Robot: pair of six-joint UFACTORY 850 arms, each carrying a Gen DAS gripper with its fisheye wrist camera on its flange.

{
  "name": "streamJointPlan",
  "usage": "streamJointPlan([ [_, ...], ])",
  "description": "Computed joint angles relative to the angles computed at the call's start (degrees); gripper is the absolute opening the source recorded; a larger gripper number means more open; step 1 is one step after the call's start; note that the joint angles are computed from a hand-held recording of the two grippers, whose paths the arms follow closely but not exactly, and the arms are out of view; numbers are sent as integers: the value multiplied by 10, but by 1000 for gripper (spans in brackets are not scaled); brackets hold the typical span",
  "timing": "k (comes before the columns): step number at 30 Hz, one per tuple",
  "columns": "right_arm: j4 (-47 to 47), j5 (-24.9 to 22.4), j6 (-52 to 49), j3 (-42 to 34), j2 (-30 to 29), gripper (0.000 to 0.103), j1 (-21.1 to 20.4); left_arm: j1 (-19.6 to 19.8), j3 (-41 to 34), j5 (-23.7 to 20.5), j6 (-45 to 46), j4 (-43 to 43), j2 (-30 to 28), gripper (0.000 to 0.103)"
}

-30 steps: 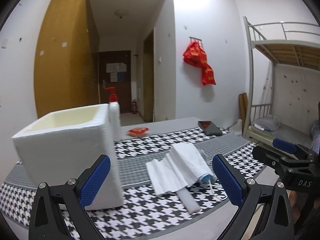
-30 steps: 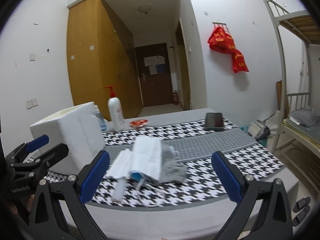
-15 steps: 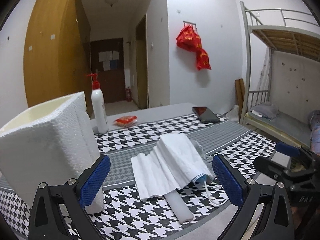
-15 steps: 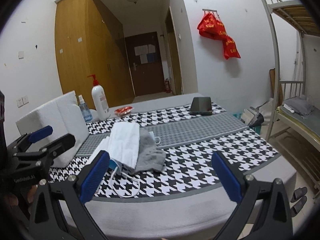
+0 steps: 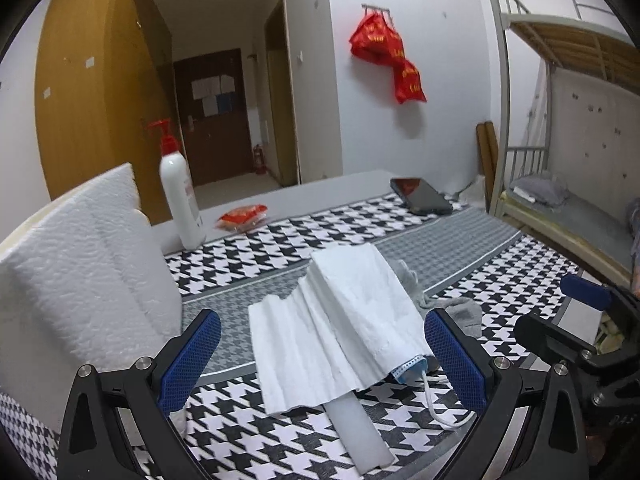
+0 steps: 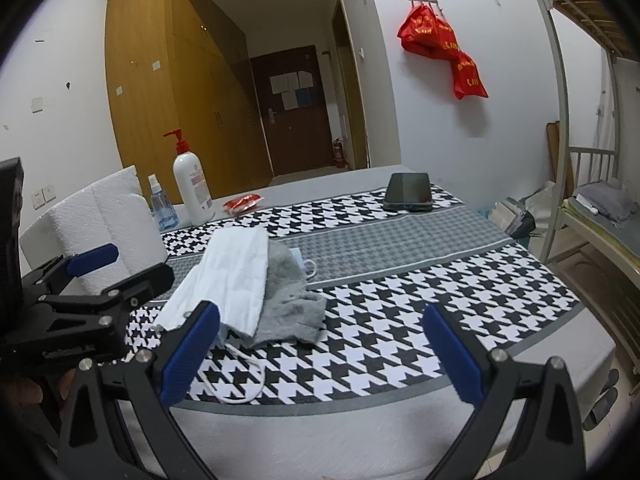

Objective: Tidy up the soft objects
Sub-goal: 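Move both tools toward the white face mask and grey cloth, then close the left gripper on the white face mask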

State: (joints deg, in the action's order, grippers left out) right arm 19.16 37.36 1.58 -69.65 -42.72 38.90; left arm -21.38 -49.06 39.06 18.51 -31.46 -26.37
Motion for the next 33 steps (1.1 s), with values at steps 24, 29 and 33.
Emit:
streamJointPlan([
  [24,-20,-43,26,-35,-26,103,-6,26,-69,-135,-16,32,-44,22],
  [29,-25,-46,35,-36,-26,103,-5,26,-61,-127,-31,56,-37,10],
  [33,-28,-45,40,-33,-24,103,-4,28,-44,-114,-64,87,-18,9],
])
